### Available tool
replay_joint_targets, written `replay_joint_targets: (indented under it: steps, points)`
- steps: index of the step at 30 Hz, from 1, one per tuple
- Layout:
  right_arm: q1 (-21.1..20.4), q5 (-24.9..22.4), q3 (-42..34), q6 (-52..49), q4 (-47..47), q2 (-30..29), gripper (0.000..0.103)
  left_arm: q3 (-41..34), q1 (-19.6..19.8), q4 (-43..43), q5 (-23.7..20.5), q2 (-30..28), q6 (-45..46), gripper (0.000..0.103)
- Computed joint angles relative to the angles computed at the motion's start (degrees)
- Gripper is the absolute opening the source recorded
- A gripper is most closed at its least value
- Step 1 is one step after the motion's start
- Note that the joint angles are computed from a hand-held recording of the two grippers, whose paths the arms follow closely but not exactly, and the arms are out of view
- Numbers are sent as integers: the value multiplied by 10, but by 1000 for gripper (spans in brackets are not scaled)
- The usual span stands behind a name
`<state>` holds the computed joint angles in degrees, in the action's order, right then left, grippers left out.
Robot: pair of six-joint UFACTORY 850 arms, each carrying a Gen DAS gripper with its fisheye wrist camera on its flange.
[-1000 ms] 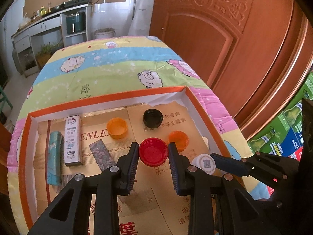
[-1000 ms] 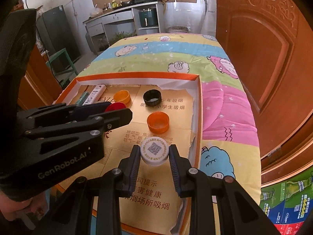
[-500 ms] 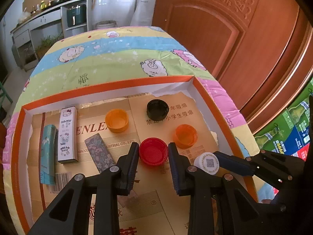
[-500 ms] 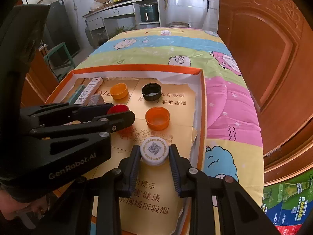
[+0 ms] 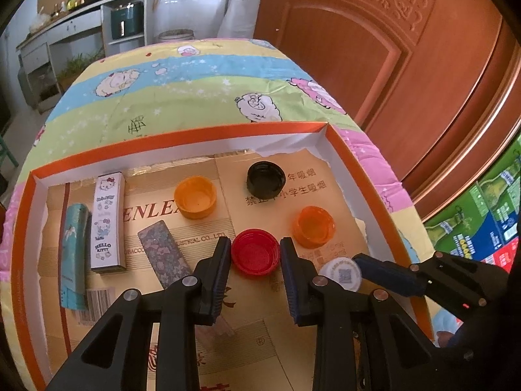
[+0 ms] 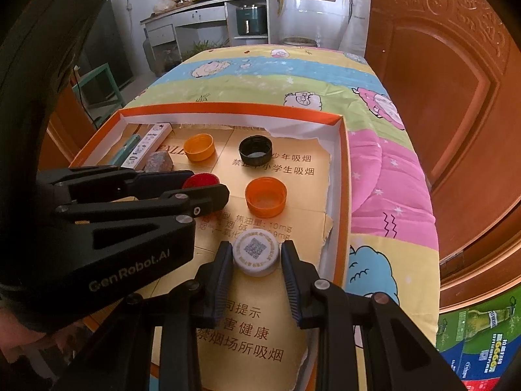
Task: Organize rigid objects
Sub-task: 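Lower both caps into the lid and open both grippers, then move both grippers back out of the lid toward the gold block and blue cap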
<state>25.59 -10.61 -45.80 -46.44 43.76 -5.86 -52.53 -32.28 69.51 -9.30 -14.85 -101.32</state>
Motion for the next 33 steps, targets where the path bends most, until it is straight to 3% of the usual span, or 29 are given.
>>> replay_joint_targets:
  steps: [7, 18, 33]
  points:
    - [-3, -3, 4, -31, 31, 4, 32, 3, -5, 41, -12, 6, -41, 38]
    - [-3, 7, 20, -78, 80, 36, 37, 34, -15, 215, -32, 51, -226, 38]
    - [13, 6, 56, -26, 41, 115, 37, 92, -44, 188, -72, 148, -230, 38]
